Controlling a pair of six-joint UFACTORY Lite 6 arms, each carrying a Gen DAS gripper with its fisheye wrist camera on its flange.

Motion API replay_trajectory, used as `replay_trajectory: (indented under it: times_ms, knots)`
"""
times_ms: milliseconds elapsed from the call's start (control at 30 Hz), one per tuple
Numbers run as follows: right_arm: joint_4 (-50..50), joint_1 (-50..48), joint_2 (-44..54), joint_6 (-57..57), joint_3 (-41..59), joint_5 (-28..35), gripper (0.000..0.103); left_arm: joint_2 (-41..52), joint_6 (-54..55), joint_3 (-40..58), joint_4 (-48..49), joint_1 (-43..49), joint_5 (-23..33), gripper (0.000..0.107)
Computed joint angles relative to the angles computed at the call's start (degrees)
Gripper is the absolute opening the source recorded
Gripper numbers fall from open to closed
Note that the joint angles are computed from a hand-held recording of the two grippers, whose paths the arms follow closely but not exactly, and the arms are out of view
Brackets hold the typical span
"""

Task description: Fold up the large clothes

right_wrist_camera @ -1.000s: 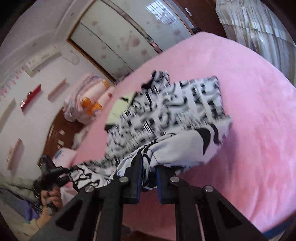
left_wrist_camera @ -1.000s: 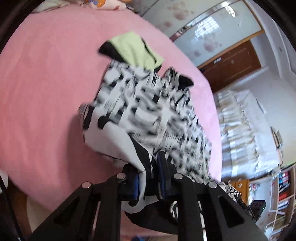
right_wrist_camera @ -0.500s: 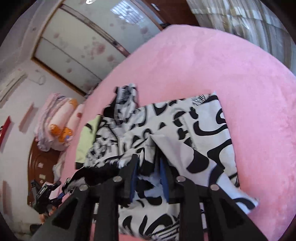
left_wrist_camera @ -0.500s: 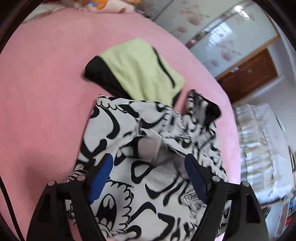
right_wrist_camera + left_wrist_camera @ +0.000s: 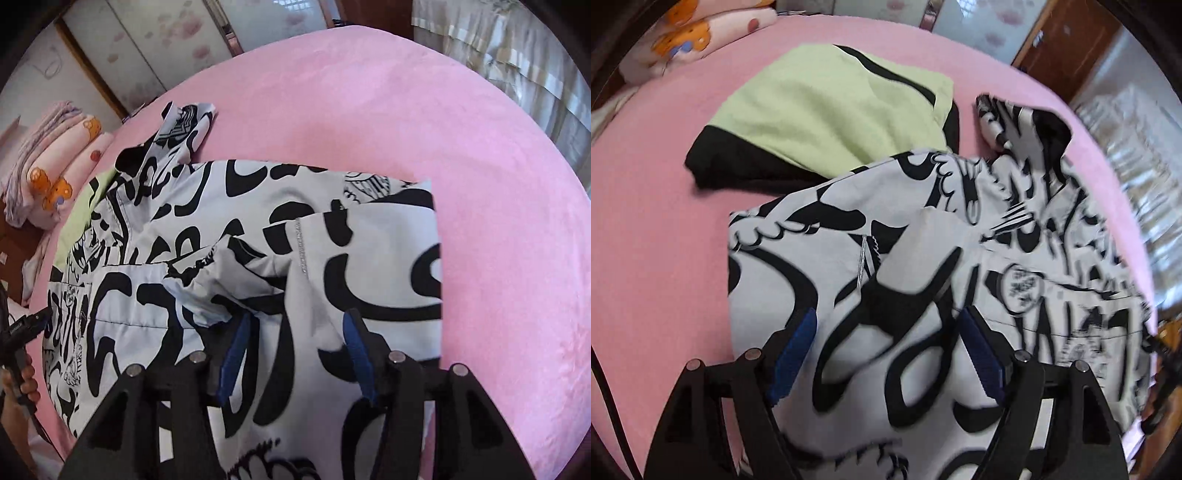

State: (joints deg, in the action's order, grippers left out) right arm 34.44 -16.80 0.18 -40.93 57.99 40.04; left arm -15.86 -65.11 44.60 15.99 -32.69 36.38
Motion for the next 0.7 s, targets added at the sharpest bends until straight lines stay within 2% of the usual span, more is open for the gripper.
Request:
replay_trajectory:
  times_ms: [100,167,200,233,267,300,333,367,400,467,533,700]
  knots:
    - [-1.2,2.4,1.0,0.5,0.4,-2.3,0.052,5.2,3.4,2.1,-0.5,1.7,-1.4,0.08]
    - [-0.8,3.0,2.4,0.1,0.9,-3.0,0.052,7.1,1.6,2.5,2.4,1.9,-2.5,0.085]
    - [0.1,2.6,2.8,-0.5,0.9,-3.0,0.05,7.5,0.4,2.4,3.8,1.9,-3.2,0.086]
    - [1.4,2.2,3.0,-1.5,0.5,-3.0,0.042,7.8,-0.6,2.0,4.8,2.1,-4.0,0.084]
    - [2.6,2.0,3.3,-2.6,0.6,-2.6,0.034,7.9,-1.1,1.8,5.1,2.2,-4.7,0.073]
    - [3.6,1.8,3.3,-3.4,0.4,-1.9,0.019,7.8,-0.3,1.7,4.5,2.1,-5.5,0.062]
    - [3.4,2.0,2.5,-2.9,-0.6,-2.5,0.016,8.1,0.7,2.1,3.5,1.5,-6.1,0.045]
    - [3.4,2.4,1.0,-2.7,-2.0,-3.5,0.014,8.5,-0.7,2.8,4.6,0.4,-4.9,0.034]
    - [3.5,2.7,-0.4,-2.4,-3.1,-4.1,0.01,9.0,-4.5,4.2,7.6,-1.9,-2.1,0.03]
    - [4.7,1.8,-3.7,-2.1,-5.5,-4.1,0.008,9.7,-10.4,6.8,12.7,-6.5,4.0,0.017]
    - [7.6,-0.3,-5.6,-2.6,-6.0,-2.1,0.007,8.4,-13.5,8.1,14.9,-9.9,8.7,0.013]
    - [15.5,-7.1,-7.5,-3.0,-1.8,8.0,0.005,4.1,-16.1,12.8,17.2,-11.3,15.8,0.012]
